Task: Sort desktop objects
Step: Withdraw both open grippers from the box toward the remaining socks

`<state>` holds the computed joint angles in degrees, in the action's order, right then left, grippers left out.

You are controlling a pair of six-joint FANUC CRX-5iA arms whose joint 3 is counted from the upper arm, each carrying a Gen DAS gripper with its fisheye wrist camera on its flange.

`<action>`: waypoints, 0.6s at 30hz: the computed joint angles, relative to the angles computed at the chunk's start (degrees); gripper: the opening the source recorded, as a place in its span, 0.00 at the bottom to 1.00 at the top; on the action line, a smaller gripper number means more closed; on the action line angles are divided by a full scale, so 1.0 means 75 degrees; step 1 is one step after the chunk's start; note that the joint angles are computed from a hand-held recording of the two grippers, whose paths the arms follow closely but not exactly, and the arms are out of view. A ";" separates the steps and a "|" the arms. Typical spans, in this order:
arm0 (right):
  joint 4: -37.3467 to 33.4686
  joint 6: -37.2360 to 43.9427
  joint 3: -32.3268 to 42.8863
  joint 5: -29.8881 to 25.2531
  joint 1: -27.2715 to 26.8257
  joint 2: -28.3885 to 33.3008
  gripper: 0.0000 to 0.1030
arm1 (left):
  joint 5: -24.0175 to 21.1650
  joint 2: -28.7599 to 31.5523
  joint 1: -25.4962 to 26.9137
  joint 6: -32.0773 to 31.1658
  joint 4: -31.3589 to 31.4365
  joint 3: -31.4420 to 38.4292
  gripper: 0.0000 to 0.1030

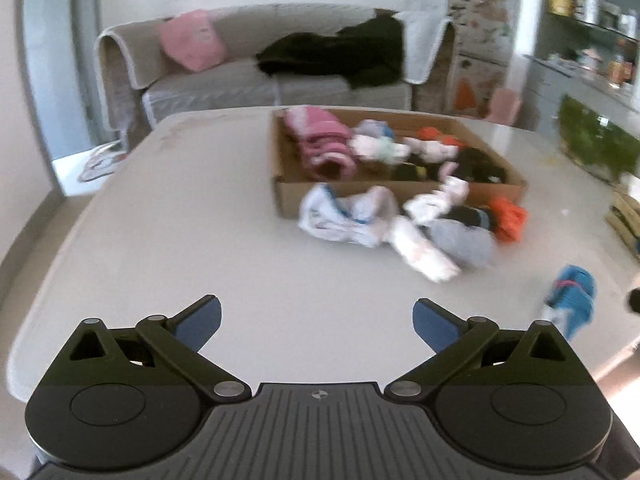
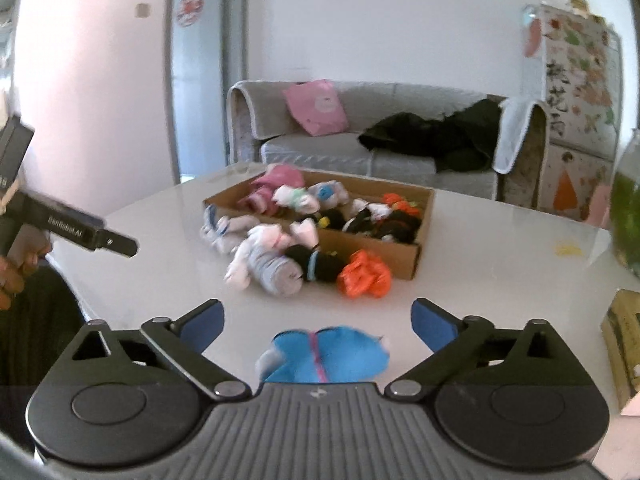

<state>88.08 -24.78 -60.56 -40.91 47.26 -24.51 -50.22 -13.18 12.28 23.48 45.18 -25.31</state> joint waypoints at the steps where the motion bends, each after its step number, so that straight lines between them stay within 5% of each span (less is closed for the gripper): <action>1: 0.0173 -0.0046 -0.0011 0.0159 -0.0149 0.0084 0.98 | 0.0073 -0.0009 -0.0083 -0.0060 0.0036 -0.0045 1.00; 7: 0.1187 -0.0576 0.0069 0.1031 -0.1222 0.0524 0.99 | 0.0273 0.0278 -0.0416 0.0747 -0.0309 0.0192 1.00; 18: 0.1758 -0.0654 -0.0088 0.1604 -0.1888 0.0621 0.99 | 0.0270 0.0542 -0.0373 0.1283 -0.0833 0.0362 1.00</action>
<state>101.26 -29.69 -61.22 -28.88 33.10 -19.85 -48.19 -9.12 9.48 33.10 38.93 -22.60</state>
